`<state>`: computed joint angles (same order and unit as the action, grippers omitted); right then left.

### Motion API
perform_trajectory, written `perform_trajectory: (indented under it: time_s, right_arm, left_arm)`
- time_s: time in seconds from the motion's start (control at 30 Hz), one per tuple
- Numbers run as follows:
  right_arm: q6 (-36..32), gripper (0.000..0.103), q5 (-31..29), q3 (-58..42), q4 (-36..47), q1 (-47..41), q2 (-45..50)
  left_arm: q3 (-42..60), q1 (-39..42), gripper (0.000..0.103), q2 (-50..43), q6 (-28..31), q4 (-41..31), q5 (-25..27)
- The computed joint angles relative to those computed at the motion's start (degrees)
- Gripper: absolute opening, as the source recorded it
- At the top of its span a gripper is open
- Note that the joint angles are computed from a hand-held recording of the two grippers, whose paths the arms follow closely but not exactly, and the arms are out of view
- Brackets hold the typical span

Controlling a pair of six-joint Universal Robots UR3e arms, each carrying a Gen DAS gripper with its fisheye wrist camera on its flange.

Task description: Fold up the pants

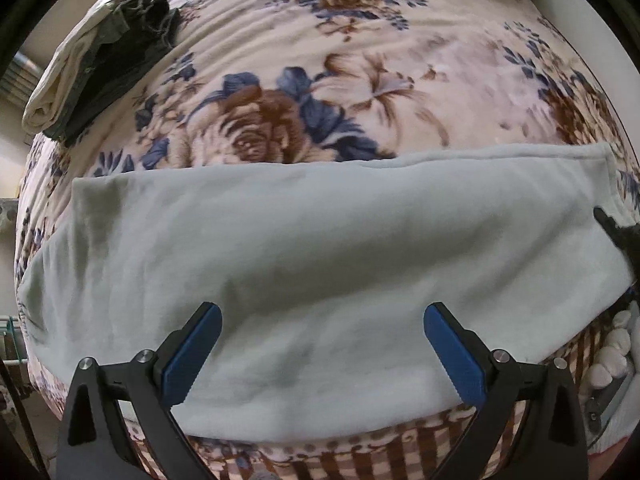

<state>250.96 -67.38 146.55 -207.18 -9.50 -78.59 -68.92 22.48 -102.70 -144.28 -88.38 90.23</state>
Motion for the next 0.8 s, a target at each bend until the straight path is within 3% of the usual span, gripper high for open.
perform_trajectory:
  time_s: [0.1,0.2,0.3,0.43,0.6,0.8]
  right_arm:
    - [-1.44,0.023,-3.71,-6.88,9.80,2.97,-2.66]
    - [-4.81,0.022,-9.13,-14.68,29.62,7.20,-12.00]
    - [-6.06,0.022,-15.02,-26.20,46.25,12.09,-13.08]
    - [-7.68,0.021,-26.31,-46.32,68.88,20.14,-7.78]
    - [-2.08,0.021,-37.40,-62.33,85.23,30.70,-3.55]
    - [1.09,0.020,-46.92,-94.74,102.79,42.62,12.52]
  left_arm:
    - [0.46,-0.02,0.103,-0.40,0.16,-0.07,-0.14]
    - [2.18,1.10,0.103,-1.17,0.82,-0.82,-0.77]
    - [6.09,3.71,0.103,-2.83,1.75,-3.35,-1.61]
    - [10.88,8.41,0.103,-4.60,4.39,-6.10,-2.70]
    - [21.42,16.67,0.103,-9.42,8.85,-11.65,-4.21]
    - [47.39,25.71,0.103,-23.73,13.12,-23.92,-5.76]
